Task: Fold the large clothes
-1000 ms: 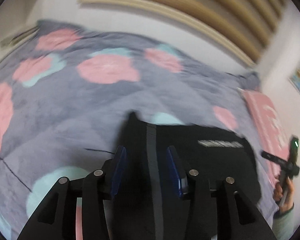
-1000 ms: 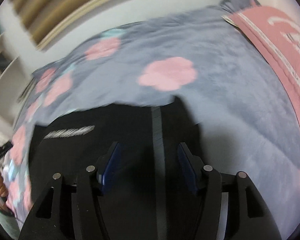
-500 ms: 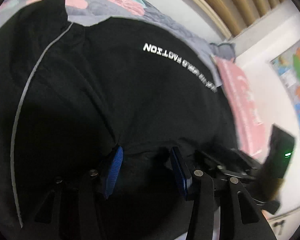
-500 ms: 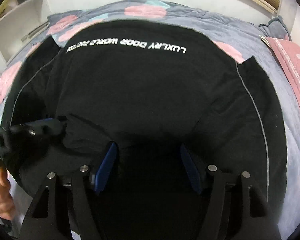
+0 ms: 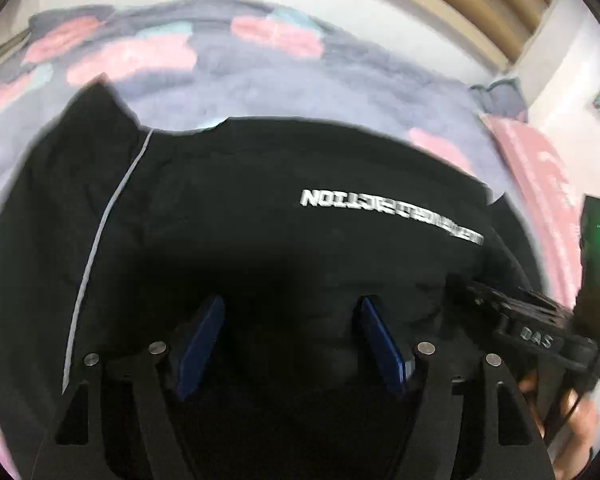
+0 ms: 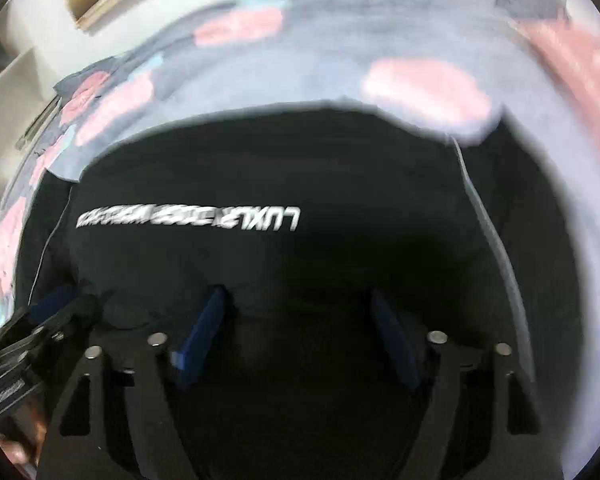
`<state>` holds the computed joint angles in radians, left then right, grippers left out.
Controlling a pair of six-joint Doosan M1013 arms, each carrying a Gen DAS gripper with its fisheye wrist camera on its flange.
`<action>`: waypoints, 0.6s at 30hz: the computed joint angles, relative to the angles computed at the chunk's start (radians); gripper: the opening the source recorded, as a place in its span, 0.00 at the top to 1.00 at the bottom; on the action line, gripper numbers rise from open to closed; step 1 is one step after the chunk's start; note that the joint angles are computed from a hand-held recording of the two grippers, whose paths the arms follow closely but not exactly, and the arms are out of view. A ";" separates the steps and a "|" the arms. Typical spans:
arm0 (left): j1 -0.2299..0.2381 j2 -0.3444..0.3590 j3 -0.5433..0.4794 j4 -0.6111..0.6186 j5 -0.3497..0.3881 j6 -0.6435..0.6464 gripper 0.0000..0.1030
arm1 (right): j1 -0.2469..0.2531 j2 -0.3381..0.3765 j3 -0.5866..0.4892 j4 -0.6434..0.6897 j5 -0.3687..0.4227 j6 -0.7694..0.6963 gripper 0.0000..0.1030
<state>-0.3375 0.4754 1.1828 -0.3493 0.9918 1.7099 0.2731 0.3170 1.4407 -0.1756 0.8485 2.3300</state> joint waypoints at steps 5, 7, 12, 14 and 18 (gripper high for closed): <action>-0.006 -0.021 0.023 0.000 -0.041 0.040 0.29 | 0.023 -0.040 0.072 -0.113 -0.107 0.104 0.23; 0.019 -0.049 0.064 -0.066 -0.052 0.091 0.29 | 0.023 -0.077 0.110 -0.112 -0.141 0.149 0.23; 0.066 -0.164 0.186 -0.205 -0.061 0.186 0.29 | 0.058 -0.190 0.204 -0.108 -0.179 0.166 0.23; 0.073 -0.213 0.251 -0.225 -0.073 0.212 0.29 | 0.096 -0.226 0.240 -0.121 -0.171 0.178 0.23; 0.051 -0.222 0.299 -0.118 -0.081 0.167 0.29 | 0.160 -0.201 0.242 -0.200 -0.071 0.192 0.23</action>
